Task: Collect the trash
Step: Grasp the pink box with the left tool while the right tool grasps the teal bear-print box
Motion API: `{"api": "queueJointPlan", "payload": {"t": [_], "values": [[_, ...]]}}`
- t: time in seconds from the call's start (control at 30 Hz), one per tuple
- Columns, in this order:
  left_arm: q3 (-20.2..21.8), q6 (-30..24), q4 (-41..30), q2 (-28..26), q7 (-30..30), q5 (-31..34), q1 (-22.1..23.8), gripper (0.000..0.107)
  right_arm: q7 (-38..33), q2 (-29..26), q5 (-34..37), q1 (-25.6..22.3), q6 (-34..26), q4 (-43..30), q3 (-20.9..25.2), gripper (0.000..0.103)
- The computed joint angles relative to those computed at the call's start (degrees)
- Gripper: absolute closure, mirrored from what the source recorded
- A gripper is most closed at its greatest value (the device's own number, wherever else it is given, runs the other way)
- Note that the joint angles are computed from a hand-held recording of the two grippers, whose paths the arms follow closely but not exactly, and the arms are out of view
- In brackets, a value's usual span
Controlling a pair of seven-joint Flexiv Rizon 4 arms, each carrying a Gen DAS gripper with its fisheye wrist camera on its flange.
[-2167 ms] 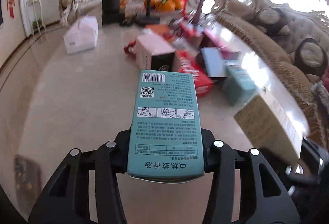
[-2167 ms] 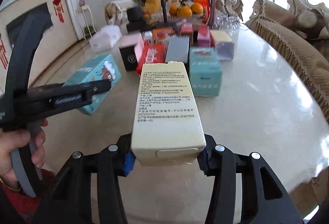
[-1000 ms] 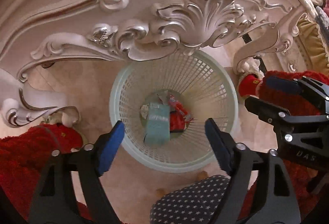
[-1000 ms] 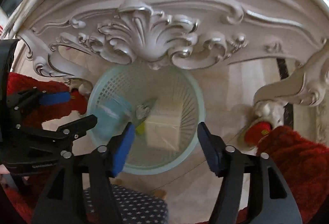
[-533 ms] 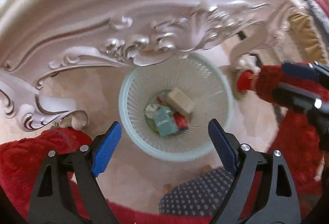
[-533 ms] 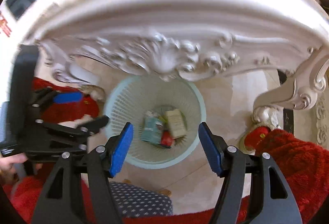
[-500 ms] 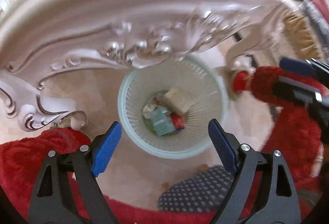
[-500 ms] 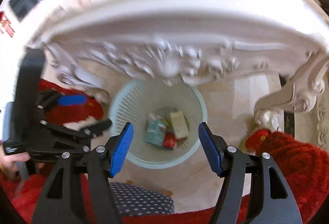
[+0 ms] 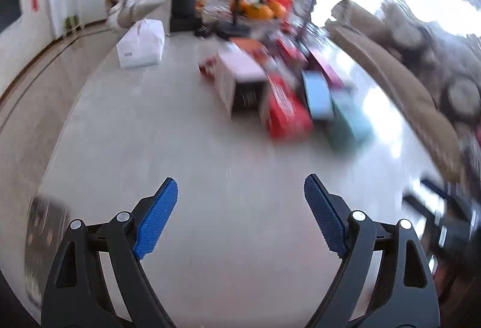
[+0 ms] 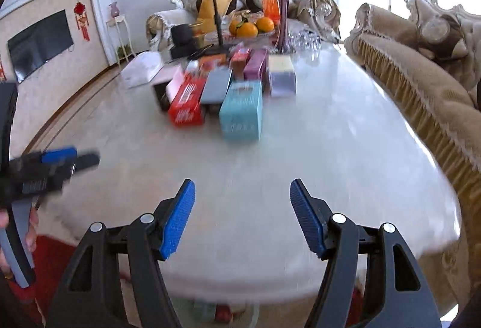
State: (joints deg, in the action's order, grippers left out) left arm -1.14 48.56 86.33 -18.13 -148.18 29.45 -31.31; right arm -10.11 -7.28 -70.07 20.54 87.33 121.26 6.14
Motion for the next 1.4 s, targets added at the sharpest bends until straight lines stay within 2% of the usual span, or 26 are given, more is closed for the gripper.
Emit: {"api": "queueJointPlan", "payload": {"t": [0.1, 0.23, 0.4, 0.53, 0.63, 0.73, 0.8, 0.83, 0.9, 0.93, 1.03, 1.07, 1.1, 1.13, 1.17, 1.27, 1.4], "values": [[0.7, 0.9, -8.6, -6.4, -0.7, -3.1, 2.2, 0.023, -3.6, -4.3, 2.2, 1.3, -2.2, -5.4, -0.5, 0.040], [3.0, -5.5, -22.0, -15.4, 0.4, -5.5, 1.7, 0.023, -10.4, -8.5, 9.3, 3.1, -3.2, -10.4, -1.3, 0.040], [4.8, -8.4, -28.2, -20.9, 1.1, -9.8, 2.6, 0.023, -17.6, -12.0, 17.9, 5.1, -5.2, -14.8, -1.8, 0.040], [5.1, -10.5, -31.0, -23.7, 2.9, -12.9, 3.5, 0.023, -20.2, -13.6, 21.3, 7.6, -5.8, -16.6, -3.7, 0.040], [6.2, -11.5, -30.4, -23.6, 2.2, -13.3, 3.5, 0.023, -21.5, -14.1, 23.1, 8.6, -5.5, -16.9, -4.6, 0.033], [6.5, -10.6, -29.0, -23.0, 1.9, -13.5, 4.0, 0.023, -22.9, -14.1, 24.9, 9.2, -5.8, -17.0, -4.9, 0.033], [6.1, -10.9, -28.7, -22.9, 3.1, -13.9, 4.5, 0.023, -26.9, -14.5, 29.1, 7.8, -4.9, -17.5, -2.1, 0.033], [6.0, -10.6, -28.7, -22.9, 3.6, -14.0, 4.7, 0.023, -27.6, -14.5, 29.8, 8.1, -4.7, -17.5, -2.2, 0.033], [6.4, -10.5, -28.3, -22.7, 3.6, -13.7, 4.5, 0.023, -24.6, -14.2, 26.3, 11.7, -7.2, -17.5, -6.5, 0.033], [6.6, -10.2, -27.8, -22.4, 3.5, -13.3, 4.3, 0.023, -24.0, -14.3, 25.6, 12.3, -7.9, -17.7, -7.3, 0.033], [5.8, -8.8, -26.6, -22.2, 5.5, -13.6, 4.9, 0.028, -27.2, -15.8, 29.8, 10.2, -9.4, -18.9, -3.9, 0.033], [4.7, -6.2, -24.8, -21.7, 6.6, -14.7, 5.7, 0.044, -27.5, -15.9, 30.2, 10.2, -9.9, -18.9, -3.8, 0.035], [4.3, -5.3, -24.3, -21.7, 7.3, -15.5, 6.0, 0.056, -27.6, -16.1, 30.7, 10.4, -10.9, -19.0, -3.9, 0.043], [5.2, -6.9, -25.1, -21.9, 7.1, -15.0, 5.2, 0.056, -28.5, -16.2, 32.3, 9.6, -10.6, -19.0, -2.8, 0.056], [5.4, -7.4, -25.2, -21.8, 7.9, -14.7, 4.9, 0.057, -29.4, -16.3, 34.2, 8.7, -9.2, -18.8, -1.8, 0.058], [5.1, -5.7, -22.3, -20.0, 8.2, -15.3, 5.0, 0.057, -31.0, -14.9, 37.6, 7.9, -7.7, -17.3, -0.7, 0.058], [6.0, -1.2, -15.5, -14.4, 7.3, -12.4, 3.1, 0.057, -26.9, -10.9, 35.0, 10.4, -4.0, -13.0, -4.8, 0.058]]}}
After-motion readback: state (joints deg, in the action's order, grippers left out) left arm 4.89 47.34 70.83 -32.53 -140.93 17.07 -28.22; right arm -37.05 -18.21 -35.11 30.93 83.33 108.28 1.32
